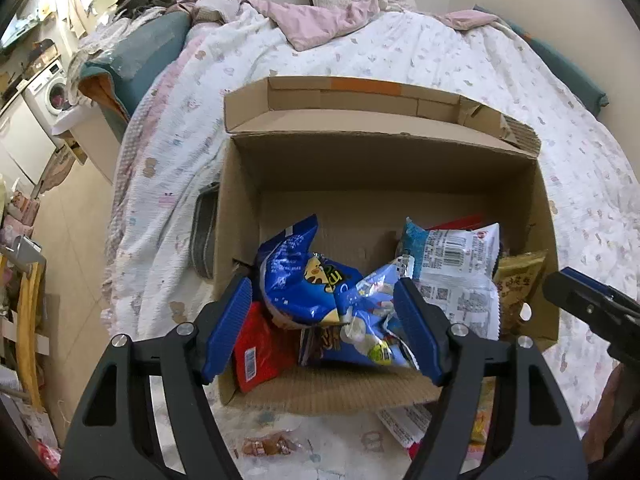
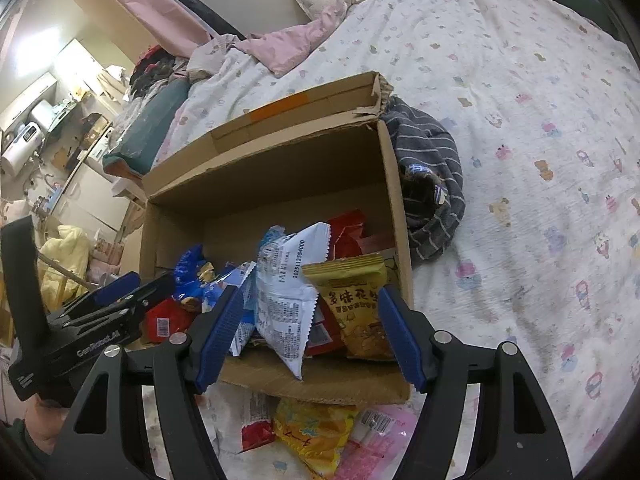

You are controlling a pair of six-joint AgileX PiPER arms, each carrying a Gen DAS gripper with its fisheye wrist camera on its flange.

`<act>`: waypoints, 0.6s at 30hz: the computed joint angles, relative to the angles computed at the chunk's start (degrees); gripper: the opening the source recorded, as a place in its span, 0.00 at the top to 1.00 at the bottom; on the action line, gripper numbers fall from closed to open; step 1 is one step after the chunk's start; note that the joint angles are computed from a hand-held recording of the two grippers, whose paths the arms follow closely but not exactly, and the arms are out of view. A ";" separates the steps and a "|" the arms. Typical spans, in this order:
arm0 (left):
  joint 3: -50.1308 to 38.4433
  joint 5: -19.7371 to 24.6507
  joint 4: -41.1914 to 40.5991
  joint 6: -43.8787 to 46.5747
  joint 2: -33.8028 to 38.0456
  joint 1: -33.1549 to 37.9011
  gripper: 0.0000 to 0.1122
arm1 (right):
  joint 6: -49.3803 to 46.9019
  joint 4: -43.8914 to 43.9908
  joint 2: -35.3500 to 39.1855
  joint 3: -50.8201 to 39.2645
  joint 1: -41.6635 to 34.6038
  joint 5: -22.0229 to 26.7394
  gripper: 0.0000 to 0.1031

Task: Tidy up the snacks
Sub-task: 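Withdraw both open tools from the box toward the remaining snacks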

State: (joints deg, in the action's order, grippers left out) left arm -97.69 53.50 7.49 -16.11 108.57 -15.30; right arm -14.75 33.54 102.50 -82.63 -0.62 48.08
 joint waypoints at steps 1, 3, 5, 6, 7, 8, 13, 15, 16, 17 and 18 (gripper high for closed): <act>0.80 -0.09 -0.18 0.00 -0.84 0.03 0.37 | -0.13 0.09 -0.22 0.14 -0.04 -0.01 0.30; 2.81 -0.45 0.05 -0.34 -2.73 0.00 0.37 | -0.49 0.85 -0.67 0.57 -0.36 0.26 0.30; 4.12 -0.36 0.83 -0.33 -4.04 -0.29 0.37 | -1.11 1.81 -1.46 1.48 -0.87 0.53 0.30; 4.94 -0.40 1.28 -0.44 -4.79 -0.42 0.37 | -1.29 2.02 -2.02 2.10 -1.07 0.63 0.30; 6.03 -0.64 1.57 -0.70 -5.70 -0.51 0.37 | -1.52 2.21 -2.75 2.92 -1.30 0.65 0.30; 7.27 -0.95 1.56 -0.87 -6.70 -0.39 0.37 | -1.80 2.27 -3.78 4.06 -1.56 0.62 0.30; 12.47 -1.22 0.09 -0.94 -10.72 0.22 0.37 | -3.05 3.79 -7.72 8.01 -3.05 1.38 0.30; 14.75 -1.38 -0.16 -1.18 -12.55 0.23 0.37 | -3.29 3.68 -9.57 9.43 -3.21 1.16 0.30; 15.64 -1.50 -0.16 -1.27 -13.30 0.19 0.37 | -3.39 3.62 -10.10 9.93 -3.20 1.07 0.30; 16.90 -1.73 0.13 -1.63 -14.36 0.14 0.37 | -3.63 3.66 -10.76 10.57 -3.28 1.03 0.30; 17.62 -1.75 0.24 -1.80 -15.02 0.12 0.37 | -3.83 3.76 -11.69 11.66 -3.41 0.94 0.30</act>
